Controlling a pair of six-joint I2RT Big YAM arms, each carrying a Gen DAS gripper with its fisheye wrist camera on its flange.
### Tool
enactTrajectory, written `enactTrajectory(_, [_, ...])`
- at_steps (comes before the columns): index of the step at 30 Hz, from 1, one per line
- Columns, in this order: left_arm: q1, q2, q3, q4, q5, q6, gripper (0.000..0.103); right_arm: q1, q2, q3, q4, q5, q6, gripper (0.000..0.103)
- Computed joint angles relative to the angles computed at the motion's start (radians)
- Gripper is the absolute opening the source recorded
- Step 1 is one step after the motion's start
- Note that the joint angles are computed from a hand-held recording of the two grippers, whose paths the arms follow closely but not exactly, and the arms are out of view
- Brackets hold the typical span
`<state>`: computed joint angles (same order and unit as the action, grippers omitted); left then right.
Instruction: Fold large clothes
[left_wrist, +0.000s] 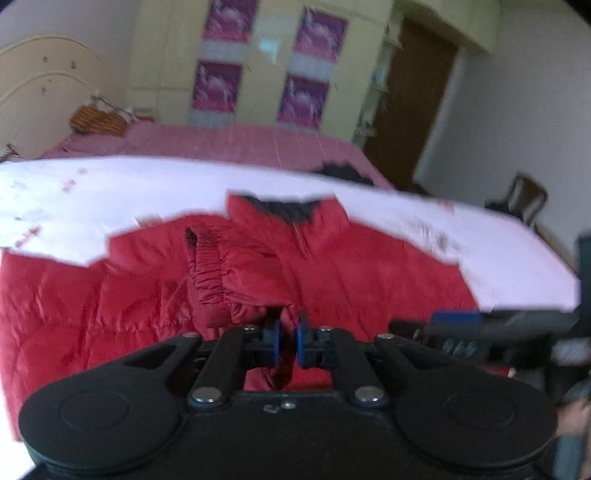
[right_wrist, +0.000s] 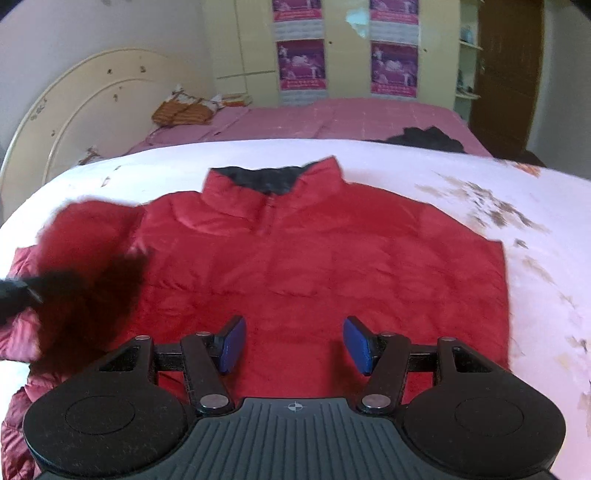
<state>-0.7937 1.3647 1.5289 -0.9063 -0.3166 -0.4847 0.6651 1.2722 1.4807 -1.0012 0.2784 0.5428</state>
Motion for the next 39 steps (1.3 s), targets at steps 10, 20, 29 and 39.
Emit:
enactTrajectory(10, [-0.046, -0.029, -0.014, -0.061, -0.155, 0.043, 0.083, -0.025, -0.051, -0.052, 0.089, -0.085, 0.040, 0.101])
enactTrajectory(20, [-0.001, -0.218, -0.163, -0.258, -0.357, -0.123, 0.082, 0.007, 0.054, 0.023, 0.076, -0.142, 0.025, 0.101])
enactTrajectory(29, [0.033, -0.212, -0.229, -0.263, -0.329, -0.182, 0.072, 0.032, 0.108, 0.060, 0.055, -0.146, -0.007, 0.025])
enactTrajectory(39, [0.039, -0.143, -0.217, -0.134, -0.376, -0.082, 0.048, -0.030, 0.020, 0.075, 0.115, 0.025, -0.052, 0.019])
